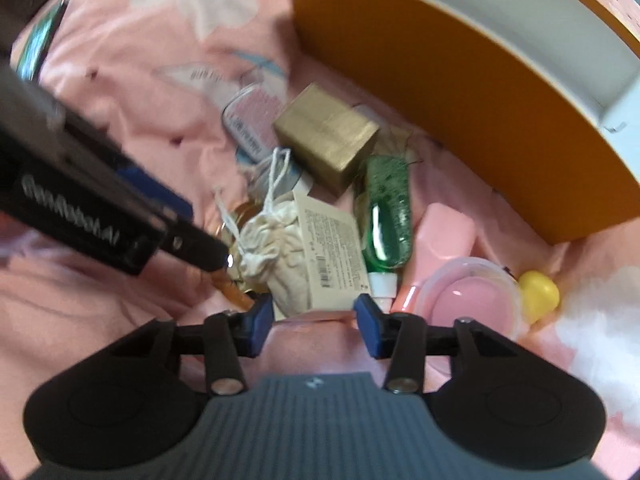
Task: Organize rigid objects
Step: 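Grasp the gold round jar with the left tool while the right tool grasps the white pouch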
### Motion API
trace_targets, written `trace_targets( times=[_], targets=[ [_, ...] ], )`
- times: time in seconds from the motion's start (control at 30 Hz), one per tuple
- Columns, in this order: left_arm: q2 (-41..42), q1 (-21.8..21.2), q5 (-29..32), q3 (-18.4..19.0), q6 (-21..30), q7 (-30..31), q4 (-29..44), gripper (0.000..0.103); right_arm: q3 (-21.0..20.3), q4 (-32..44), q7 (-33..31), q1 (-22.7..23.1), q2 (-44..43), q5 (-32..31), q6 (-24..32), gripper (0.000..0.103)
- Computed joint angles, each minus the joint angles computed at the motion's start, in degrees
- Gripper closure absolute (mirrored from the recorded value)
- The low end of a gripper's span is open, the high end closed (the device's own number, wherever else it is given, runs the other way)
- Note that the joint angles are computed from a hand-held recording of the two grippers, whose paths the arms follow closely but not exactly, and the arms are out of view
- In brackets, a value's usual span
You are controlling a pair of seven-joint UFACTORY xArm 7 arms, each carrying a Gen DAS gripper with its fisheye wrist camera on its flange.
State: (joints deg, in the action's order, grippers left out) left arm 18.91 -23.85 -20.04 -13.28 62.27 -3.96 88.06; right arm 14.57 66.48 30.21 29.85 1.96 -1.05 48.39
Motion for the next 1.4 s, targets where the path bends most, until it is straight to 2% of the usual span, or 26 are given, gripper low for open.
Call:
trace_targets(
  times=[0.2,0.47,0.7,0.87,0.9,0.93,0.97,1.0,1.1,1.3,1.4],
  targets=[
    [1.60,0.02,-1.05,0.15,-0.31,-2.97,0.62,0.045,-0.41,-0.32,0.74,-0.64,-0.55,-1.13,-1.03,0.060],
    [6.02,0.28,-2.74,-0.33,-0.08,-6.19,3.08,0.046,-0.66,2.86,1.29,-0.50,2.36,-3.50,-0.81,0.058],
    [6.28,1.15,-5.29,-0.82,-2.02,-6.82,1.56,0.046,-0.88,4.00,2.25,0.85,4.60,-9.61,-0.32,0.058],
    [6.19,1.29,-5.49,-0.84,-2.74,-7.53,1.17,0.047,-1.36,3.61,2.26,1.47,5.41,-12.36,-2.03,0.057],
    [6.05,1.26,-5.43,-0.85,-2.90,-7.55,1.00,0.047,-1.45,3.16,2.15,1.40,5.18,-12.42,-2.81,0.060],
    [5.61,1.17,-5.19,-0.81,-3.13,-7.65,0.57,0.048,-1.46,2.52,1.84,1.22,4.74,-11.93,-3.77,0.063],
    [5.29,1.17,-5.13,-0.81,-3.44,-7.55,0.30,0.051,-1.42,1.89,1.27,0.96,4.15,-11.03,-4.66,0.073],
    [4.90,1.20,-5.20,-0.83,-3.78,-7.51,-0.06,0.052,-1.37,1.56,0.73,0.67,3.62,-9.82,-5.01,0.075],
    [3.35,0.84,-4.29,-0.78,-4.73,-7.15,-1.18,0.057,-1.43,-0.25,1.82,-0.27,1.55,-5.70,-6.02,0.076],
    [1.00,-2.22,5.16,-0.39,-5.31,-2.51,-0.83,0.059,-1.70,-6.19,3.42,-2.57,-2.54,5.40,-10.66,0.073],
    [1.70,-1.85,4.62,-0.42,-4.44,-1.21,-0.40,0.059,-1.82,-7.76,2.81,-3.25,-3.08,9.49,-12.25,0.072]
  ],
)
